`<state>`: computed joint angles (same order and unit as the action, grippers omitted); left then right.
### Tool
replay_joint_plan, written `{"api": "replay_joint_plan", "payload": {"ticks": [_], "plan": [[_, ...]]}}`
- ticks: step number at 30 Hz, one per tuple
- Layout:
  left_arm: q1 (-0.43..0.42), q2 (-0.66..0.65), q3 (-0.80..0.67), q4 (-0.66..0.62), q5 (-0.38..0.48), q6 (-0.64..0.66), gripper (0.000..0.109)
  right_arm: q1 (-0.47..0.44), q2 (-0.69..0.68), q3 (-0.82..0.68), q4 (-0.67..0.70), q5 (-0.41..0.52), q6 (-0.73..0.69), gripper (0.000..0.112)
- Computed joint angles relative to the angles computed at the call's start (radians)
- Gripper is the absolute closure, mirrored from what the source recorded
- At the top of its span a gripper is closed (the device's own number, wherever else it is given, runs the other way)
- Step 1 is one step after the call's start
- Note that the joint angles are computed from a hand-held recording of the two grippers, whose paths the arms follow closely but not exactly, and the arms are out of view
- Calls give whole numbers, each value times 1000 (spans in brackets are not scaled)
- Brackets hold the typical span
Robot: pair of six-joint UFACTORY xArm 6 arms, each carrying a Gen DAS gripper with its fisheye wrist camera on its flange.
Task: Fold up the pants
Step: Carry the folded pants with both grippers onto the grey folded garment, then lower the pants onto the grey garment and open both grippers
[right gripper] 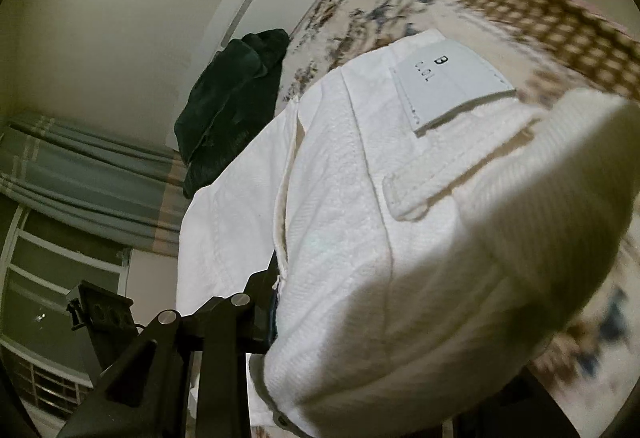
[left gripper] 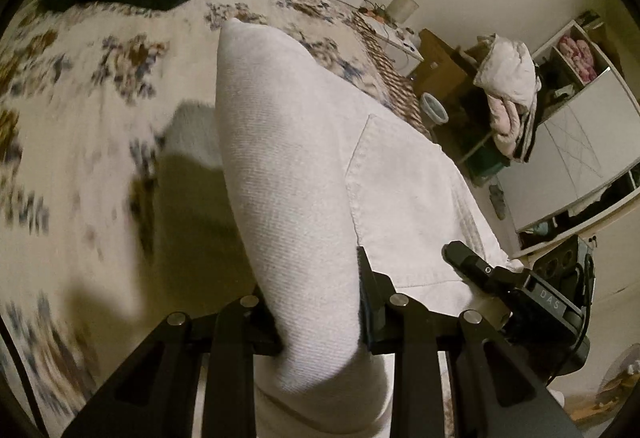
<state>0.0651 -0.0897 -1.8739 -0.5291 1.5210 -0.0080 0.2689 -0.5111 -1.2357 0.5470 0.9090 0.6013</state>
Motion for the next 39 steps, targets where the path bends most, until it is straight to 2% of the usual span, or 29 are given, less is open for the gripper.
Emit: {"api": "replay_joint_plan", "payload": {"ticks": [4,8,13,15,16,18,21,22,23,24,25,26,31,34,39], "plan": [[45,140,-47,-23,-47,77,84,57,218,-83,14,-153,-41,80],[69,207,-4,-21,-79,135,83,93,366,-116,31,-237,-75,80],[89,166,112,-35,-103,166,81,120,419,-94,10,-265,-94,79],[90,144,134,-26,-106,157,74,121,415,-87,-1,-259,-87,77],[84,133,138,2,-104,138,67,116,418,-92,-4,-245,-80,72],[76,115,127,56,-98,103,61,100,425,-113,-21,-183,-50,64],[40,66,139,206,-118,60,35,82,422,-164,-85,-65,-8,45],[28,56,137,263,-114,41,26,78,414,-180,-128,-21,7,27],[20,42,146,292,-118,26,23,80,410,-205,-195,28,26,18],[8,17,159,330,-122,5,20,88,410,-243,-282,91,47,18],[5,12,160,352,-117,0,10,101,413,-286,-369,158,66,17],[-2,6,157,375,-105,-9,8,112,423,-330,-438,218,76,17],[-50,-11,115,472,-36,-57,8,204,507,-585,-763,499,41,15],[-80,-6,66,507,9,-76,8,230,550,-699,-823,589,-9,15],[-118,2,-37,543,87,-106,8,246,581,-830,-831,688,-38,15]]}}
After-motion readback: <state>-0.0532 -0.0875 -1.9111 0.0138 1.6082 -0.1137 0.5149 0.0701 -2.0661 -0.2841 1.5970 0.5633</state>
